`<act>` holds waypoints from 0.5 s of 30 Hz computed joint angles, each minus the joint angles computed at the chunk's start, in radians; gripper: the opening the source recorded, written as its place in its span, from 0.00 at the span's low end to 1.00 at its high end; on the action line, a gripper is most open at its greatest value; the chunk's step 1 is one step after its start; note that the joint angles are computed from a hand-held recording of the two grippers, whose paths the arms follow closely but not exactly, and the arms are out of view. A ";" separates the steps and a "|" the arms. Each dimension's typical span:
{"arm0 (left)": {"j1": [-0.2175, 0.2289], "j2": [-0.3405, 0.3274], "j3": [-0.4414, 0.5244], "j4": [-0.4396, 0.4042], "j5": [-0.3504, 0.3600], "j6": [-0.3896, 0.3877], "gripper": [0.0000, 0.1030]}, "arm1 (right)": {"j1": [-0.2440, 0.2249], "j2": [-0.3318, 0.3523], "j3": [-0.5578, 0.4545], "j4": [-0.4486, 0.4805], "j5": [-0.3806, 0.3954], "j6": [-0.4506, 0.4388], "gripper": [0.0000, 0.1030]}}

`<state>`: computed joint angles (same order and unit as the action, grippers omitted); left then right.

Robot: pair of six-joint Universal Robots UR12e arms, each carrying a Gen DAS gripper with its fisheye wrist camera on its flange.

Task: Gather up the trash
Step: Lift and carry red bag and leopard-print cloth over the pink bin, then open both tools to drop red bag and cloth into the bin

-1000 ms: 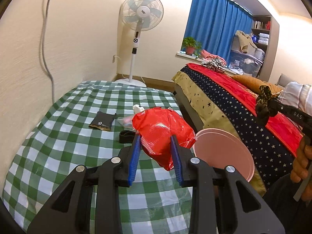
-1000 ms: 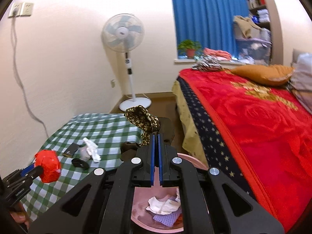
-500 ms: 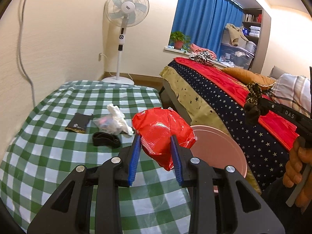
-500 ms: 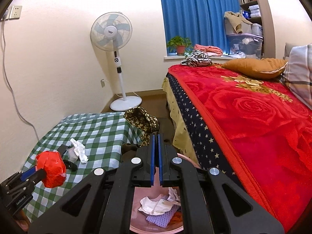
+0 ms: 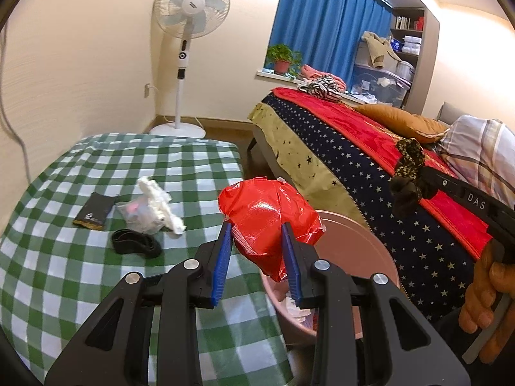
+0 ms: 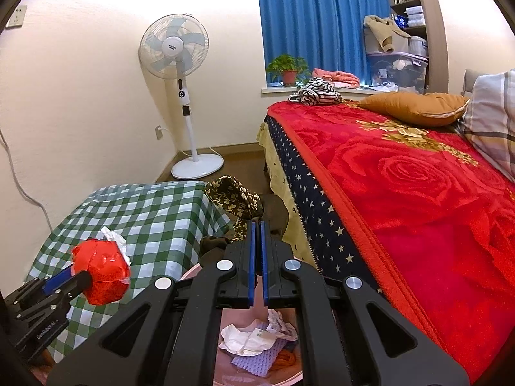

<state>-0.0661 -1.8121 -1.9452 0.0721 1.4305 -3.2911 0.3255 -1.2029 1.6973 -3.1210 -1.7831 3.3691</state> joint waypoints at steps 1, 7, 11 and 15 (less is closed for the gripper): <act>-0.004 -0.005 0.006 -0.002 -0.002 0.003 0.30 | 0.001 0.002 -0.002 0.003 -0.005 -0.002 0.03; -0.014 -0.030 0.028 -0.010 -0.014 0.011 0.30 | 0.008 0.013 -0.018 0.025 -0.038 -0.004 0.03; -0.017 -0.045 0.040 -0.022 -0.020 0.018 0.30 | 0.010 0.018 -0.026 0.035 -0.056 -0.005 0.03; -0.020 -0.056 0.051 -0.033 -0.027 0.023 0.30 | 0.008 0.021 -0.031 0.049 -0.066 0.003 0.03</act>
<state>-0.0858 -1.8682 -1.8942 0.0392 1.4039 -3.2679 0.3331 -1.1819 1.6660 -3.0717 -1.8490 3.3724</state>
